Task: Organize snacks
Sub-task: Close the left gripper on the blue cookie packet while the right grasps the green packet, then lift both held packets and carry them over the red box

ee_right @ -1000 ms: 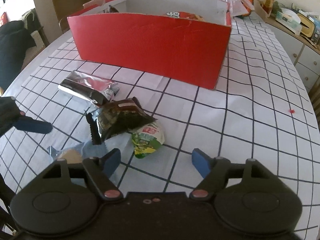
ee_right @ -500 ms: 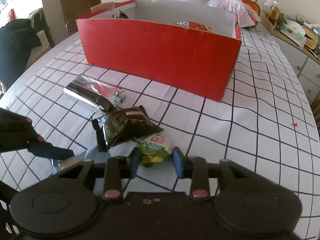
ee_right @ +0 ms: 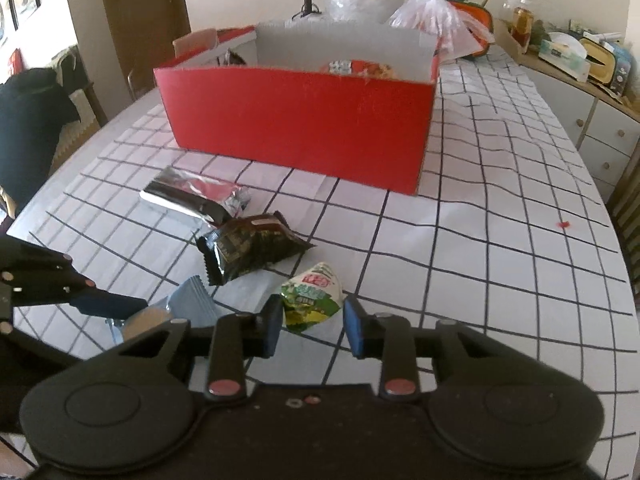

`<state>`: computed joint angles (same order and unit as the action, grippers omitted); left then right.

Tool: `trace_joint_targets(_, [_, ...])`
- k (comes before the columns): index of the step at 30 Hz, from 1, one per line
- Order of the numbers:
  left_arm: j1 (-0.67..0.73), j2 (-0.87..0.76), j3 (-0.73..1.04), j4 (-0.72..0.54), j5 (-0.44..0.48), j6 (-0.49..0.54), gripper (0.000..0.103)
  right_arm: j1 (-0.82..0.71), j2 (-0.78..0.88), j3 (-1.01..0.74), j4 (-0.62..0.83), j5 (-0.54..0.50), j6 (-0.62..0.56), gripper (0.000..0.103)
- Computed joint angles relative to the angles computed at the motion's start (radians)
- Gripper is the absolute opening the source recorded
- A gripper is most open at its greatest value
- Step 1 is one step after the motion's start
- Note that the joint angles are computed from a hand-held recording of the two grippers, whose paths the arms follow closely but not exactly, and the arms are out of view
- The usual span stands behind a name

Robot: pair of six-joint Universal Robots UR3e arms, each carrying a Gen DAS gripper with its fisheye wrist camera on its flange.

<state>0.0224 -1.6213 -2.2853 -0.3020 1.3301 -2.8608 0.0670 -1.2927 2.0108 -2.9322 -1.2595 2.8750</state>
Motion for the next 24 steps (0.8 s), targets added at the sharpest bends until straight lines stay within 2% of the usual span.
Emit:
trace_joint_targets(5, [0.031, 0.065, -0.046, 0.021, -0.017, -0.052, 0.046, -0.022, -0.066, 0.05, -0.004, 0.026, 0.005, 0.031])
trace_joint_targets(13, [0.062, 0.128, -0.053, 0.06, 0.029, -0.159, 0.046, -0.034, -0.159, 0.081, 0.006, 0.044, 0.021, 0.031])
trace_joint_targets(24, [0.093, 0.178, 0.099, -0.054, 0.063, -0.211, 0.046, -0.016, -0.169, -0.058, 0.038, 0.013, 0.051, 0.032])
